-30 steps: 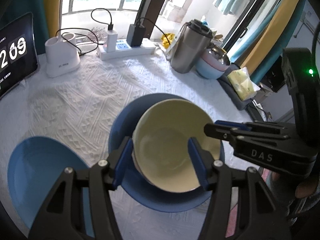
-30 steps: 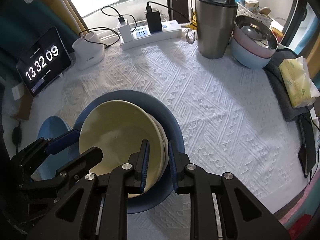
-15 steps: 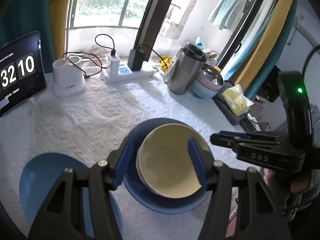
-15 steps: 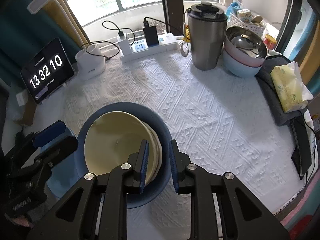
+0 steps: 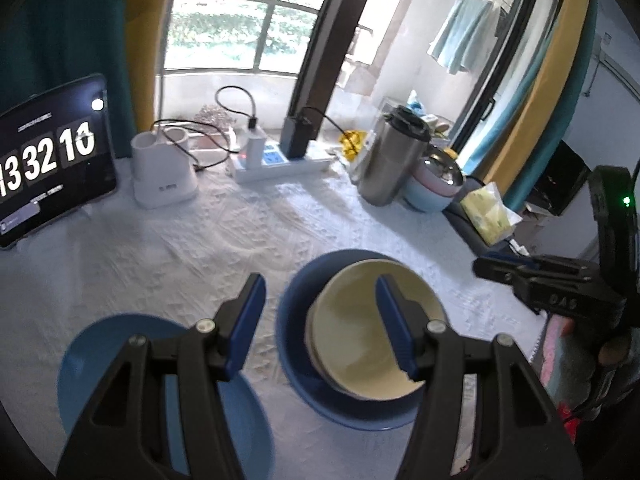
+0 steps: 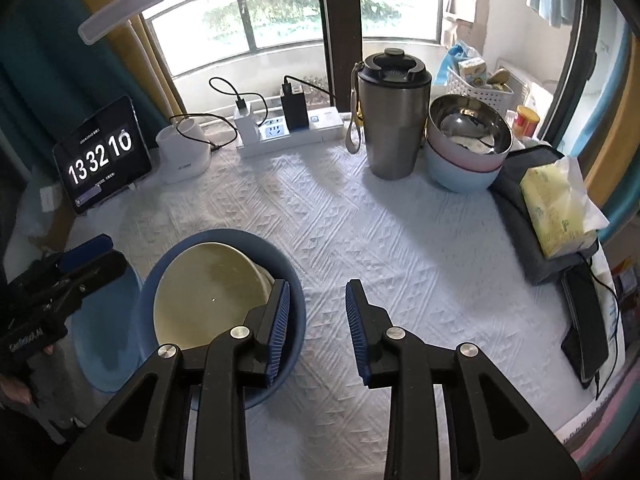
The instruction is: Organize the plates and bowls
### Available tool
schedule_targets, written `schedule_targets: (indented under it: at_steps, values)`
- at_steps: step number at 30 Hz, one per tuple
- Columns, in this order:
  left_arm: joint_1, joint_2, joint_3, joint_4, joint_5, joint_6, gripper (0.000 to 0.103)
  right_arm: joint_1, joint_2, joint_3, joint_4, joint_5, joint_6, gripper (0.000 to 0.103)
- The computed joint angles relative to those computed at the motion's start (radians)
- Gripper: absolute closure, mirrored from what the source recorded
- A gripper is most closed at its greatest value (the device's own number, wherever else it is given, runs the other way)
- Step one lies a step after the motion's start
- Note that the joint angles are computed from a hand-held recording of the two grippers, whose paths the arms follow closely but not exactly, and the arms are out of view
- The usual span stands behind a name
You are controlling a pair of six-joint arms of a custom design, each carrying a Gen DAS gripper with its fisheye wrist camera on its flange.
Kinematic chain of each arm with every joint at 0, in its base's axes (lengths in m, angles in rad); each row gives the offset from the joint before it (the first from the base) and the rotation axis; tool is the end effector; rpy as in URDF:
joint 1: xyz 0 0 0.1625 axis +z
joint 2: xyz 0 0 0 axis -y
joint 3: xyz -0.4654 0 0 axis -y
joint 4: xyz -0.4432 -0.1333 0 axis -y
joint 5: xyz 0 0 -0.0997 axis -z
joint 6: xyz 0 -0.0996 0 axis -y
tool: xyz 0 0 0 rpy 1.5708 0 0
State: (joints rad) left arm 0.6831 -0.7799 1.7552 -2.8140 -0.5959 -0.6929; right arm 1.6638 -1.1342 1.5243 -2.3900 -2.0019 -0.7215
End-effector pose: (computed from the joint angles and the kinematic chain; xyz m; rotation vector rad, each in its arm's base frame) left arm -0.3993 -0.6031 0.0953 0.0626 2.3983 -1.1283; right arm 0.1595 -0.7233 0.3749 0.9093 -2.4190 0.3602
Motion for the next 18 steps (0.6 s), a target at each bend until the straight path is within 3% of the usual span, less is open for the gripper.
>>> schedule_targets:
  at_steps: [12,18]
  values:
    - [0.021,-0.007,0.046,0.144,-0.003,-0.158,0.044,-0.048,-0.037,0.071,-0.054,0.086,-0.153,0.072]
    - [0.02,0.001,0.05,0.231,0.015,-0.232,0.044,-0.074,-0.051,0.096,-0.065,0.152,-0.163,0.072]
